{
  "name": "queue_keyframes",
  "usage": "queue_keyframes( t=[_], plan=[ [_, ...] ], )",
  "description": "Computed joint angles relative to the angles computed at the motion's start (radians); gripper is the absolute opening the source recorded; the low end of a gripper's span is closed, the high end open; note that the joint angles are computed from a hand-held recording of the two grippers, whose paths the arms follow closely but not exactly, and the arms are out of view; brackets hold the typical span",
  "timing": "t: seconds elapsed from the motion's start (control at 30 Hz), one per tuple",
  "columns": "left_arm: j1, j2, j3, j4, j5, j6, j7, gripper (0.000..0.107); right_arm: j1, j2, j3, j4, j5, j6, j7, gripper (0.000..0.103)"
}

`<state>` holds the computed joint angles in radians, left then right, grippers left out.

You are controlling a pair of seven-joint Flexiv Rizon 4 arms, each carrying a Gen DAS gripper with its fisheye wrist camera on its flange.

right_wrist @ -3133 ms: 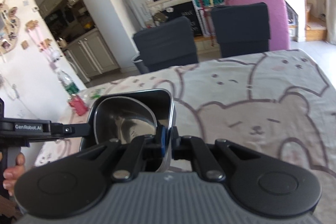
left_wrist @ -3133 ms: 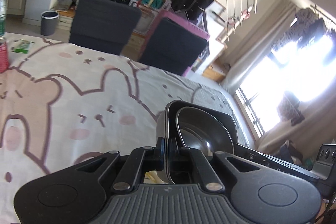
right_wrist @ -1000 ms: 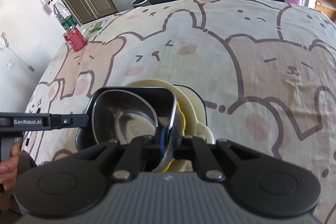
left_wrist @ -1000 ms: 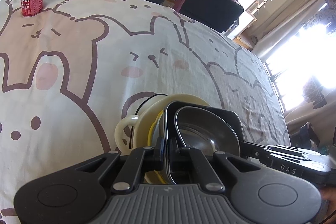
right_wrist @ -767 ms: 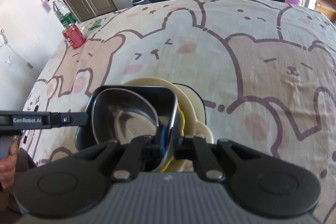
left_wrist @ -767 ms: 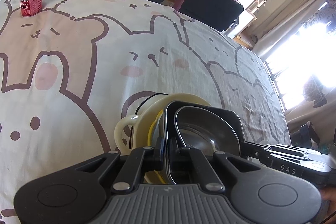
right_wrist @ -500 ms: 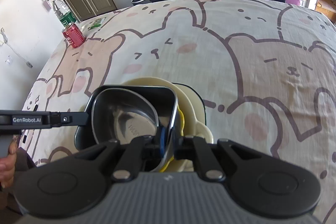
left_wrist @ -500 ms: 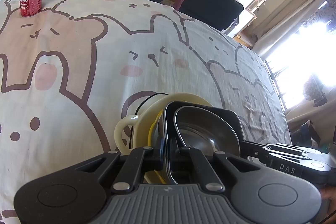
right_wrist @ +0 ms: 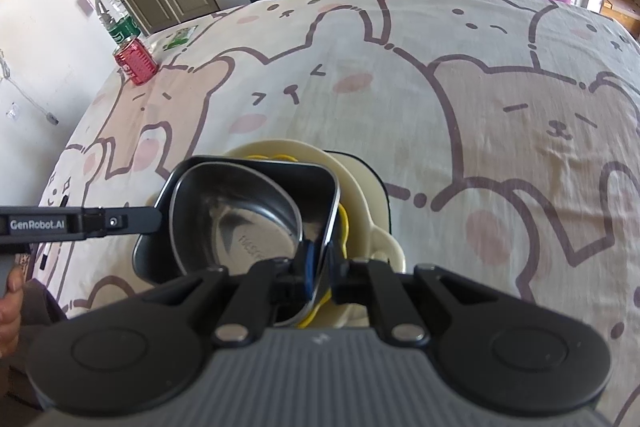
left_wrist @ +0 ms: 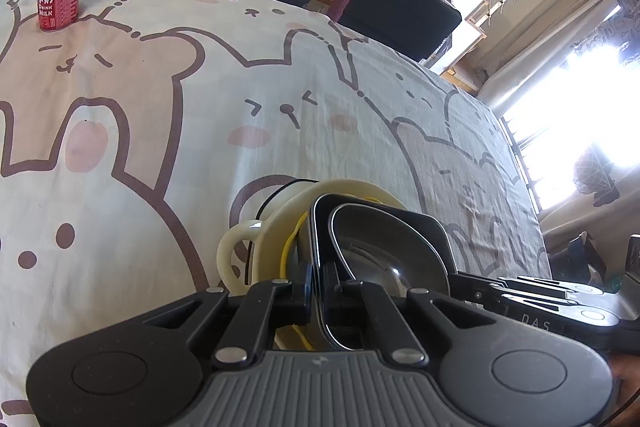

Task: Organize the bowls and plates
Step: 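Lower the steel tray with both grippers onto the cream and yellow plates, then open both grippers to release the steel tray on the plates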

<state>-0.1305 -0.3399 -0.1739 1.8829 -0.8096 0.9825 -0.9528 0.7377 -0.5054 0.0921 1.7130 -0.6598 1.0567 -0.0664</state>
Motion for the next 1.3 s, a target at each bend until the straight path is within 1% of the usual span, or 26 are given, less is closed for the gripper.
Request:
queue_keyframes(
  t=[0.33, 0.53, 0.57, 0.7, 0.77, 0.8, 0.83, 0.87, 0.9, 0.93, 1.0, 1.07, 1.13, 1.2, 1.27, 1.3],
  plan=[
    [-0.001, 0.006, 0.007, -0.001, 0.037, -0.006, -0.009, 0.009, 0.001, -0.002, 0.002, -0.006, 0.001, -0.013, -0.018, 0.012],
    [0.001, 0.018, 0.01, 0.007, 0.038, -0.008, 0.0, 0.01, 0.002, 0.016, -0.009, 0.017, -0.023, 0.005, 0.012, 0.012],
    [0.0, 0.022, 0.012, 0.01, 0.041, -0.005, 0.0, 0.013, 0.002, 0.019, -0.01, 0.021, -0.028, 0.007, 0.017, 0.013],
    [-0.001, 0.038, 0.014, 0.025, 0.035, 0.005, 0.012, 0.015, 0.005, 0.031, -0.013, 0.033, -0.053, 0.004, 0.036, 0.017],
    [-0.001, 0.046, 0.016, 0.033, 0.028, 0.014, 0.02, 0.023, 0.006, 0.042, -0.018, 0.048, -0.078, 0.016, 0.055, 0.023],
    [-0.001, 0.051, 0.017, 0.038, 0.023, 0.019, 0.025, 0.025, 0.008, 0.046, -0.021, 0.054, -0.094, 0.021, 0.064, 0.027],
    [-0.002, 0.055, 0.019, 0.041, 0.023, 0.024, 0.028, 0.029, 0.009, 0.052, -0.025, 0.062, -0.113, 0.028, 0.073, 0.033],
    [-0.003, 0.061, 0.021, 0.046, 0.024, 0.028, 0.032, 0.033, 0.01, 0.056, -0.028, 0.067, -0.13, 0.03, 0.08, 0.037],
    [-0.002, 0.068, 0.022, 0.052, 0.017, 0.034, 0.039, 0.035, 0.012, 0.059, -0.028, 0.069, -0.145, 0.021, 0.084, 0.043],
    [-0.002, 0.075, 0.022, 0.06, 0.008, 0.039, 0.047, 0.04, 0.013, 0.063, -0.027, 0.071, -0.158, 0.01, 0.086, 0.047],
    [-0.003, 0.092, 0.022, 0.076, -0.016, 0.051, 0.069, 0.046, 0.011, 0.074, -0.024, 0.08, -0.18, -0.002, 0.102, 0.05],
    [-0.009, 0.109, 0.024, 0.093, -0.033, 0.07, 0.09, 0.06, 0.01, 0.086, -0.025, 0.095, -0.21, 0.004, 0.144, 0.054],
    [-0.02, 0.124, 0.027, 0.109, -0.046, 0.102, 0.107, 0.066, 0.013, 0.099, -0.026, 0.106, -0.251, -0.005, 0.182, 0.059],
    [-0.027, 0.14, 0.032, 0.12, -0.051, 0.118, 0.116, 0.073, 0.015, 0.112, -0.024, 0.11, -0.294, -0.022, 0.216, 0.064],
    [-0.034, 0.16, 0.032, 0.137, -0.081, 0.142, 0.136, 0.085, 0.017, 0.127, -0.018, 0.114, -0.337, -0.047, 0.248, 0.068],
    [-0.038, 0.17, 0.033, 0.144, -0.098, 0.154, 0.146, 0.087, 0.019, 0.136, -0.014, 0.116, -0.358, -0.068, 0.266, 0.07]
  ],
)
